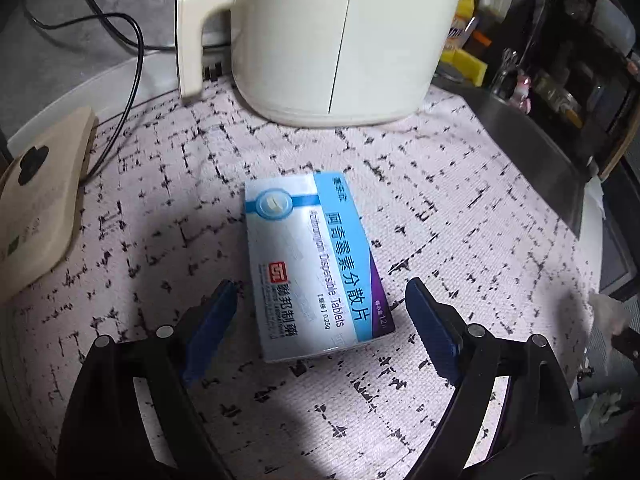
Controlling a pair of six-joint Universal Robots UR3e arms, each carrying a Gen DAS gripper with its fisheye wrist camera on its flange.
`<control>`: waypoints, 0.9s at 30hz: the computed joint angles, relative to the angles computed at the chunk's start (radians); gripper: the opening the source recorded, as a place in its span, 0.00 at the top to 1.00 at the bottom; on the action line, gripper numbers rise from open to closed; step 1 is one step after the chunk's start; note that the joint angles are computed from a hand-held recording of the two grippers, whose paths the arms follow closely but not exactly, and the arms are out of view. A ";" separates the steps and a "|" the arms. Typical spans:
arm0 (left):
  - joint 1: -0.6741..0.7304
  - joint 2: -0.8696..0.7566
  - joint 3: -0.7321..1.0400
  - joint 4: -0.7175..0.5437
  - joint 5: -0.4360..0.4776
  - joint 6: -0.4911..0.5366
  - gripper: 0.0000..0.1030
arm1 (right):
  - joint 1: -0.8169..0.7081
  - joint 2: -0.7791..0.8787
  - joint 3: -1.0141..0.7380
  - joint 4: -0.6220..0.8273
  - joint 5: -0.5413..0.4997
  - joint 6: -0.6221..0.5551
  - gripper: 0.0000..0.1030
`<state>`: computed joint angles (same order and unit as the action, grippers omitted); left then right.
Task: Collect trash
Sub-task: 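Grasp the white-and-blue medicine box with the left tool while the right tool holds the tissue, then carry the medicine box and tissue down over the bin with both tools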
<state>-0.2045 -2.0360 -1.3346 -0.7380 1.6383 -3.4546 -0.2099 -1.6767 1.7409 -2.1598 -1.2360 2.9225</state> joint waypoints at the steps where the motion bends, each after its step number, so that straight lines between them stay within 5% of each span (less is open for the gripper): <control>1: -0.013 -0.009 0.005 -0.003 0.028 -0.018 0.21 | -0.018 -0.024 0.018 0.007 0.002 -0.004 0.93; 2: -0.024 -0.011 0.003 -0.007 0.049 -0.031 0.33 | -0.042 -0.052 0.039 0.018 0.006 -0.011 0.93; 13: -0.149 0.043 0.008 -0.043 0.165 -0.132 0.35 | -0.360 -0.270 0.145 0.203 0.170 -0.218 0.93; 21: -0.366 0.002 0.165 -0.165 0.294 -0.321 0.35 | -0.837 -0.444 0.101 0.764 0.331 -0.790 0.93; 27: -0.550 -0.141 0.449 -0.370 0.391 -0.465 0.35 | -1.170 -0.420 0.025 1.099 0.306 -1.192 0.93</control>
<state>-0.7549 -2.1767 -0.8855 -1.1083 2.0290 -3.9194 -1.3797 -2.0968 1.7658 -1.0610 -0.9296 1.7309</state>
